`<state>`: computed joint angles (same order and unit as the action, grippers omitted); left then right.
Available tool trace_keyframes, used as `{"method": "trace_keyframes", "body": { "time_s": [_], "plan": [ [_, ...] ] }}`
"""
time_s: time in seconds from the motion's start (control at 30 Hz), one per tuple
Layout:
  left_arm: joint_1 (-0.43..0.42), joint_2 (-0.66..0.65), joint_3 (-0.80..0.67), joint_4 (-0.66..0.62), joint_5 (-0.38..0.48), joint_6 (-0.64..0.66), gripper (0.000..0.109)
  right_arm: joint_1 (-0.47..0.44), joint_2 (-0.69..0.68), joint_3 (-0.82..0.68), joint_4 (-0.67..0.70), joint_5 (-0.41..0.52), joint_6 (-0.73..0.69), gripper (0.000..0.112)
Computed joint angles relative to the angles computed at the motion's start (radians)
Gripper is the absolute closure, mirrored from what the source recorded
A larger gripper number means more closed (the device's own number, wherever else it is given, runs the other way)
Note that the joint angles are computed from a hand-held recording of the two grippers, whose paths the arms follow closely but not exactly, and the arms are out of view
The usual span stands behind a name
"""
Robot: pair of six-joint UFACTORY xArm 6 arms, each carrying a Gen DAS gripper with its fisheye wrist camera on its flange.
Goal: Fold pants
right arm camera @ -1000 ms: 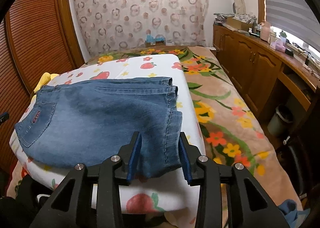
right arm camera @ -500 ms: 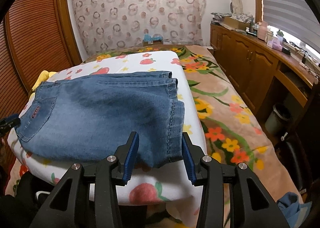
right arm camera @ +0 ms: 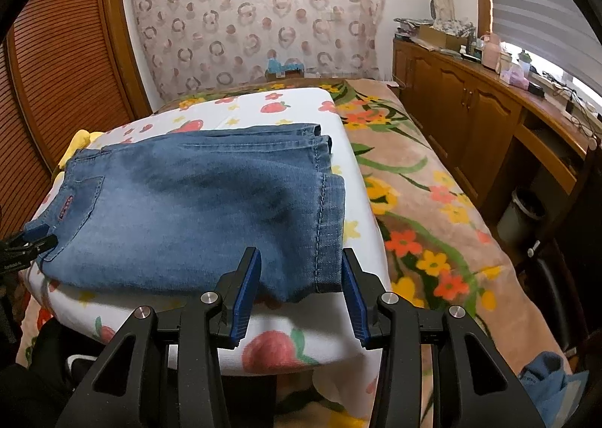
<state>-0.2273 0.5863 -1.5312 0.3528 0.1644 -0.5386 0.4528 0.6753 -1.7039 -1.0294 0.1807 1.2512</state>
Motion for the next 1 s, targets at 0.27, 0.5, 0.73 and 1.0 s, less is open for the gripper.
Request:
{"method": "trace_keyframes", "body": {
  "time_s": [0.27, 0.5, 0.73, 1.0],
  "plan": [
    [0.003, 0.005, -0.004, 0.120, 0.004, -0.097, 0.023, -0.001, -0.014, 0.022, 0.017, -0.005, 0.005, 0.068],
    [0.012, 0.005, 0.005, 0.147, -0.024, -0.130, 0.023, 0.002, -0.016, 0.027, 0.036, 0.007, -0.009, 0.068],
    [0.008, 0.000, 0.007, 0.138, -0.010, -0.118, 0.023, -0.007, -0.017, 0.029, 0.009, -0.018, 0.028, 0.068],
    [0.005, -0.041, 0.063, -0.071, -0.072, 0.038, 0.023, -0.006, -0.001, -0.031, -0.078, -0.083, 0.061, 0.106]
  ]
}}
